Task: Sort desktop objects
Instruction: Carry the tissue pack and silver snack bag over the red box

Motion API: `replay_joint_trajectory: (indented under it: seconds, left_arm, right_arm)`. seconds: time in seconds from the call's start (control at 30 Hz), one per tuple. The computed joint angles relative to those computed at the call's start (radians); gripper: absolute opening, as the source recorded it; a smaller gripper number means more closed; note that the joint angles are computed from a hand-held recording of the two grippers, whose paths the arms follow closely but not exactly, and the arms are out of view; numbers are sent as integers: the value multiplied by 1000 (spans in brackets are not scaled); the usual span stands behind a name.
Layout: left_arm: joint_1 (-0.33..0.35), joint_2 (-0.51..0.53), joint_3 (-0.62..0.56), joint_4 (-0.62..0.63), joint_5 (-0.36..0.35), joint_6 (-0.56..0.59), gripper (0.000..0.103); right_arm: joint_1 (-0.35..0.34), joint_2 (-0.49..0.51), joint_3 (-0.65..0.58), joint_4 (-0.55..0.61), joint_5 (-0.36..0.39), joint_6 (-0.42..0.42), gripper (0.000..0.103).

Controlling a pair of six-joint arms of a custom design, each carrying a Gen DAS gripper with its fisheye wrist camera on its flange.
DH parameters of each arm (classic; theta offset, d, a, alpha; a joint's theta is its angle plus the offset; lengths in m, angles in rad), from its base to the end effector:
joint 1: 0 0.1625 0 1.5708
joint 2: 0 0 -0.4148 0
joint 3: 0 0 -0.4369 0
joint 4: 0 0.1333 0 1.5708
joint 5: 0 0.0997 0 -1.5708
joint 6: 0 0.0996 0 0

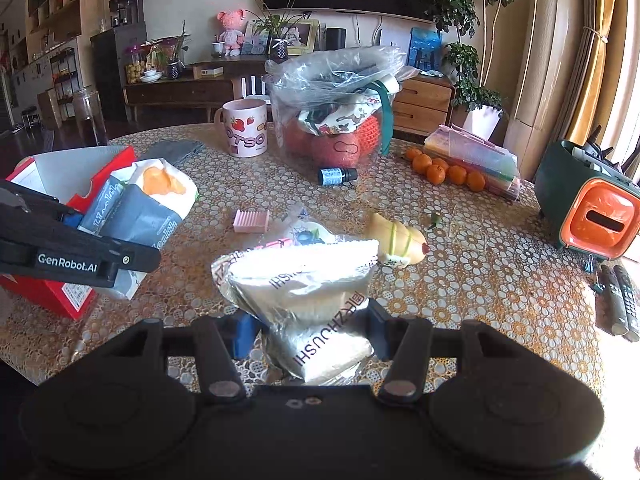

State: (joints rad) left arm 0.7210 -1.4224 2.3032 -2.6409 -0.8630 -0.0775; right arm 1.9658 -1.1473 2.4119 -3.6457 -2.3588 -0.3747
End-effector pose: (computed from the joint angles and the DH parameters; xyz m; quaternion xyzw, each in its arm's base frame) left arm -0.2085 -0.4469 0.1802 0.3214 0.8774 -0.2336 0.2689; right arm 0.2202 -0.3652 0.1479 0.1783 -0.8434 0.3675 0.3491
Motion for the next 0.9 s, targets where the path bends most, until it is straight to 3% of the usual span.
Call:
replay_joint_trajectory:
  seconds: [0.4, 0.53, 0.9]
  left_arm:
    - [-14, -202, 36, 132, -6, -6, 47]
    - [-9, -281, 42, 182, 1, -1, 47]
    - [44, -430, 28, 284, 63, 3, 47]
  right_arm:
    - [113, 21, -70, 134, -15, 63, 54]
    - [138, 30, -106, 212, 22, 126, 54]
    - [217, 174, -267, 292, 64, 117, 54]
